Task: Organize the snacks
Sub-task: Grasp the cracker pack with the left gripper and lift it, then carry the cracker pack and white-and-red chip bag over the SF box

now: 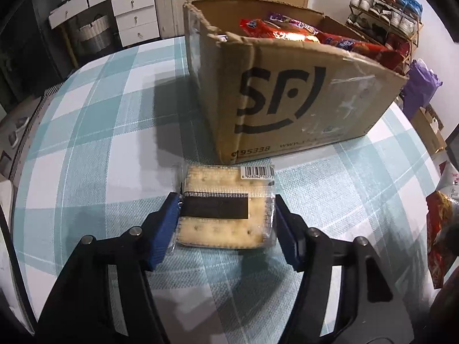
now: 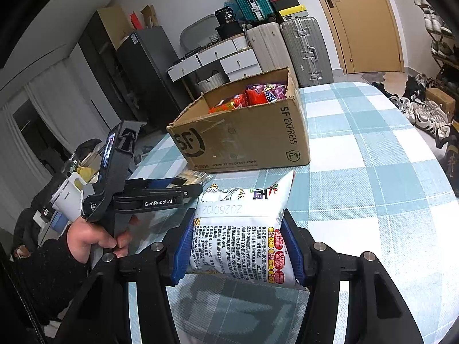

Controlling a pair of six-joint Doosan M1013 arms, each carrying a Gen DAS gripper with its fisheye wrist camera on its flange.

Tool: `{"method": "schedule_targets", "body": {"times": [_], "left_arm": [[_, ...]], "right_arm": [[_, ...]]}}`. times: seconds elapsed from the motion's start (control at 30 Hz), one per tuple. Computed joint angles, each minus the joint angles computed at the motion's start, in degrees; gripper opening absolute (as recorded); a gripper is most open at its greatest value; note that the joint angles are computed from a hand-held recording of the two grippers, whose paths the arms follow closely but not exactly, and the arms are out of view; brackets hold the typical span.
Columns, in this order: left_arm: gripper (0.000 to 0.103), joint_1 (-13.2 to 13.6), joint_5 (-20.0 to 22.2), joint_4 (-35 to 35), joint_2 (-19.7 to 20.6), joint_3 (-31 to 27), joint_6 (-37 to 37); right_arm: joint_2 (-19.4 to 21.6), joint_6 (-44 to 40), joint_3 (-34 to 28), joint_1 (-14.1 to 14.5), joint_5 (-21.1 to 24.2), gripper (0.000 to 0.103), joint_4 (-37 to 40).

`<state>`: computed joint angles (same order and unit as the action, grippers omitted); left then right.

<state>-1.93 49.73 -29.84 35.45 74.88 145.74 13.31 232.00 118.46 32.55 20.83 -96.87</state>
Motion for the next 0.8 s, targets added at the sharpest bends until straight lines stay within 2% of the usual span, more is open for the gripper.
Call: {"method": "schedule_targets", "body": {"times": [0.7,0.8], "left_arm": [[0.061,4.36,4.32,-8.26,-7.52,6.78,7.30],[0.061,5.50,6.63,-9.24,-7.61,6.40,5.91]], "right_arm": [[-2.20,-5.78,-1.34,3.42,3.18,0.057,3.93],[-2.53,-6.54,-1.67,3.69,3.16,0.057,4.38]]}}
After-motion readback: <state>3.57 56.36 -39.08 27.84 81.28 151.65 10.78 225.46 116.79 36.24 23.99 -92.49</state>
